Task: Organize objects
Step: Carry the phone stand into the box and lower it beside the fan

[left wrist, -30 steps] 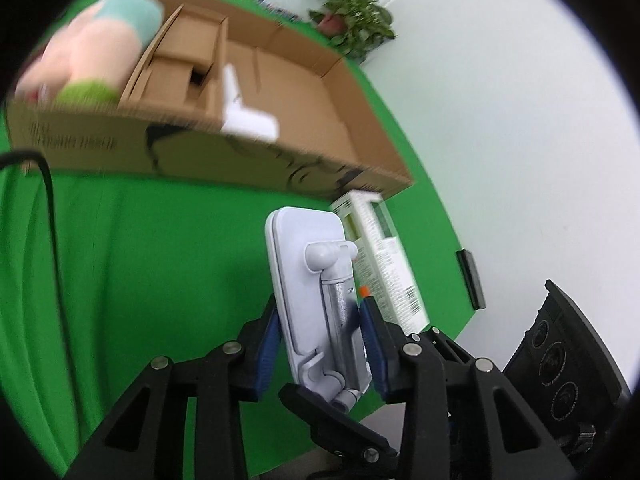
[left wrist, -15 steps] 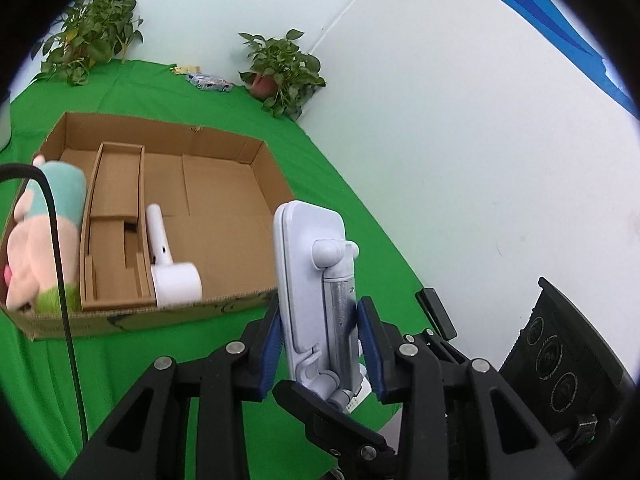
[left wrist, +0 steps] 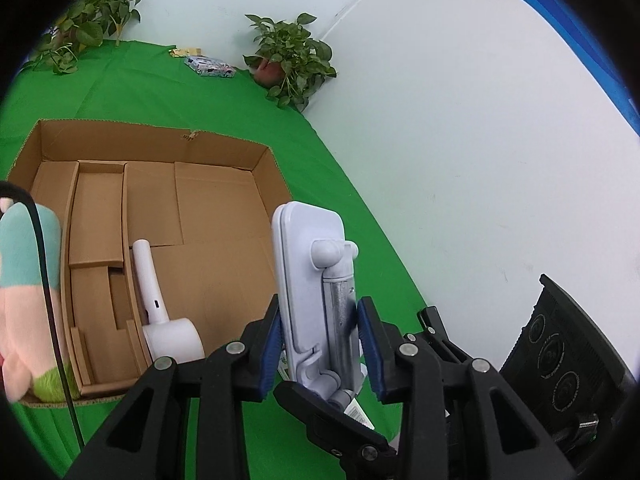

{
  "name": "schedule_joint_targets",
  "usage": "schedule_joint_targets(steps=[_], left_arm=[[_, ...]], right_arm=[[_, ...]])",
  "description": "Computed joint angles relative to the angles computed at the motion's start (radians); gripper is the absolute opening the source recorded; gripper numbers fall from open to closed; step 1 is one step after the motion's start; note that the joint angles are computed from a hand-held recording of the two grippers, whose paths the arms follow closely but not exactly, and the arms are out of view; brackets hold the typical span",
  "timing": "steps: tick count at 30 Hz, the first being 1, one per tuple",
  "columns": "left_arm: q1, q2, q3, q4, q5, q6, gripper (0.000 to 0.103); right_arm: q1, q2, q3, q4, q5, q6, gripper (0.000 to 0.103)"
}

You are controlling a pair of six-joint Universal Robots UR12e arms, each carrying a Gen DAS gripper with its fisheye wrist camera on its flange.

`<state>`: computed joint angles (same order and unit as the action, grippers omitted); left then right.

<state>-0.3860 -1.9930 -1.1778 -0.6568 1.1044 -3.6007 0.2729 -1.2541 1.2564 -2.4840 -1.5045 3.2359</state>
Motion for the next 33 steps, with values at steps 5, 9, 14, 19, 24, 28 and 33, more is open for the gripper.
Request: schedule_joint_targets(steps=[5,9,14,19,24,28,33], left_arm=[[0.005,-0.037,0.045,-0.056,-0.01,-0.01,0.034],[0.006,-0.067,0.081,-0.108,-0.01,-0.009,0.034],[0.003,-0.105,0.136,-0.187,0.007,0.013,0.034],[0.007,-0.132,0.165,-0.238,0.002,0.006,0.034],[0.011,-0.153,0.184,-0.293,-0.002,-0.003,0.034],[0.015,-0.167,0.196,-0.342,-0.011,-0.008,0.035],[0.016,-0.177,0.2,-0.387,-0.02,-0.028,0.035]], right_arm=[[-0.022,0.039,-0.047,0.053,0.036,0.012,0.066],[-0.039,0.066,-0.07,0.099,0.067,0.022,0.065],[-0.062,0.093,-0.089,0.146,0.123,0.042,0.066],[-0.078,0.118,-0.1,0.179,0.161,0.06,0.066],[-0.095,0.15,-0.12,0.222,0.206,0.075,0.066],[-0.105,0.167,-0.136,0.274,0.241,0.073,0.066],[-0.109,0.18,-0.141,0.332,0.274,0.068,0.065]])
